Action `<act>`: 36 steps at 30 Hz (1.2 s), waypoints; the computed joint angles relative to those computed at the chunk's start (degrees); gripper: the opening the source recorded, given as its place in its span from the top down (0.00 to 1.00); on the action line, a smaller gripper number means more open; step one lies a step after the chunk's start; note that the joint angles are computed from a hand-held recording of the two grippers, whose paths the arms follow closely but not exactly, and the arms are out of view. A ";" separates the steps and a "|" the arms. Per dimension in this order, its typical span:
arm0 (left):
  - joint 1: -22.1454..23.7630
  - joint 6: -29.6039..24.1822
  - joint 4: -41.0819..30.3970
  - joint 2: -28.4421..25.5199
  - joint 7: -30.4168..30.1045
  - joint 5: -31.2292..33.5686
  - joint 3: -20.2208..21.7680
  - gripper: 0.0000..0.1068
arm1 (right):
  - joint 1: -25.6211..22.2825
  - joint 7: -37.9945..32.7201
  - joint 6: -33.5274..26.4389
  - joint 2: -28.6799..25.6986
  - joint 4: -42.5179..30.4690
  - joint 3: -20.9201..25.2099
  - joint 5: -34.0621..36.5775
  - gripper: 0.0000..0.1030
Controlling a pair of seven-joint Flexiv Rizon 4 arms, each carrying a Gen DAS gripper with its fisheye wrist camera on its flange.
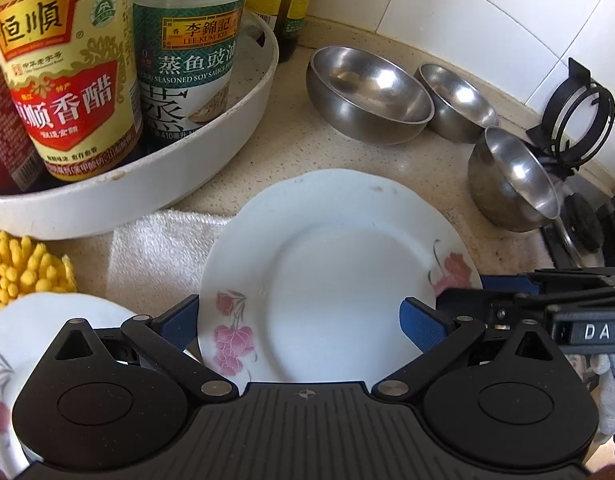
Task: Organize plates and bowls
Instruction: 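Close the left gripper on the pink-flower plate's rim, then lift the pink-flower plate off the towel with the left gripper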
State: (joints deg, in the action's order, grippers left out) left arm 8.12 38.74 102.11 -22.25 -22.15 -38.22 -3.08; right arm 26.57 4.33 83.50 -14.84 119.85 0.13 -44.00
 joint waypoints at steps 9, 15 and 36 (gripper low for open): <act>-0.57 -1.83 1.71 1.59 0.00 -0.34 0.34 0.04 | -1.81 -2.26 -2.91 0.94 0.54 2.76 3.23 0.47; -1.80 1.92 3.63 2.49 -0.10 0.67 0.63 0.04 | -1.13 0.24 -2.96 2.27 1.46 1.63 0.05 0.47; -4.07 1.72 12.25 11.08 9.84 -6.33 1.70 0.05 | -5.64 12.10 -13.33 13.27 8.25 10.25 -6.35 0.47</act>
State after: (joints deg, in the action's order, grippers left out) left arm 4.06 40.46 114.35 -11.16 -12.31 -44.55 -1.38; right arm 20.93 16.43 70.16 -1.57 128.09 10.38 -50.35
